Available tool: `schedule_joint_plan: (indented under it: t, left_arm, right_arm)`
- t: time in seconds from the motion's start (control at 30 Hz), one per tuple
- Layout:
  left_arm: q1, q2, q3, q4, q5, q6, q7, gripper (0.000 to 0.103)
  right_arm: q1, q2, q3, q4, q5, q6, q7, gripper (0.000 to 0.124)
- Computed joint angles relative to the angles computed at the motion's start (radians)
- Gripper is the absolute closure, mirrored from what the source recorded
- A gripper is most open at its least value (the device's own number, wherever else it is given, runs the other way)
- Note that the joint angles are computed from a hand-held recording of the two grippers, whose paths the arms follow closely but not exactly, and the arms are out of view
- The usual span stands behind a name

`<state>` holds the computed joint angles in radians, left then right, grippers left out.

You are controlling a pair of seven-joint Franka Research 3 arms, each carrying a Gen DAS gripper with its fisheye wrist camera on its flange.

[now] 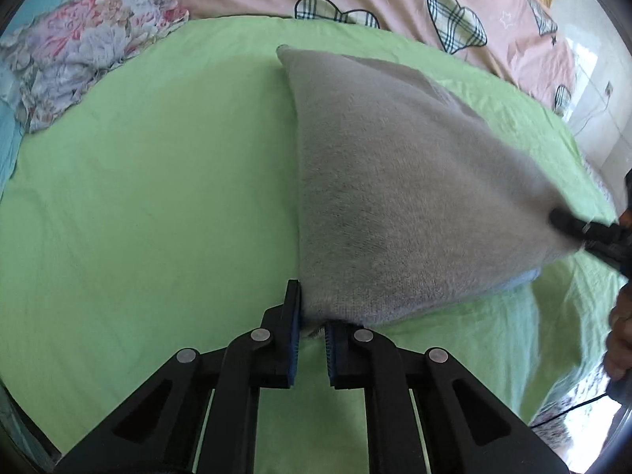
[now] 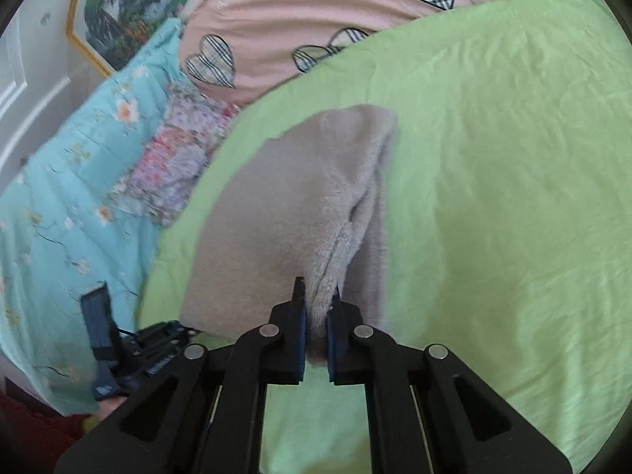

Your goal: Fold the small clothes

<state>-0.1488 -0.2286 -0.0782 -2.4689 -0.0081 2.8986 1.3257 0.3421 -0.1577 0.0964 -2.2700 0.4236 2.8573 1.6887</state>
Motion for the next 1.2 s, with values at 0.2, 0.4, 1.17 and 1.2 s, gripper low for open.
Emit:
schedule_joint_plan:
  t: [0.2,0.4,1.17,1.2]
  left_arm:
    - [-0.11,-0.017,0.115,-0.007,-0.249,-0.027,0.168,0.095]
    - [-0.233,-0.014,0.281,0.011,-0.789,-0.111,0.503,0.094]
    - [-0.179,-0.081,0.169,0.07,-0.778,-0.136,0.793,0.096]
    - [-0.172,-0.076,0.151,0.072,-0.774,-0.125,0.813,0.095]
  right_arm:
    - [-0.018,0.023,0.008,-0.017,-0.058,-0.002,0.067,0.115]
    - [-0.006,0.043,0.019,-0.01,-0.087,0.022,0.07,0.115]
    - [-0.026,0.057,-0.008,0.074,-0.032,0.026,0.083,0.074]
    - [-0.026,0.078,-0.01,0.097,-0.025,0.025,0.079,0.074]
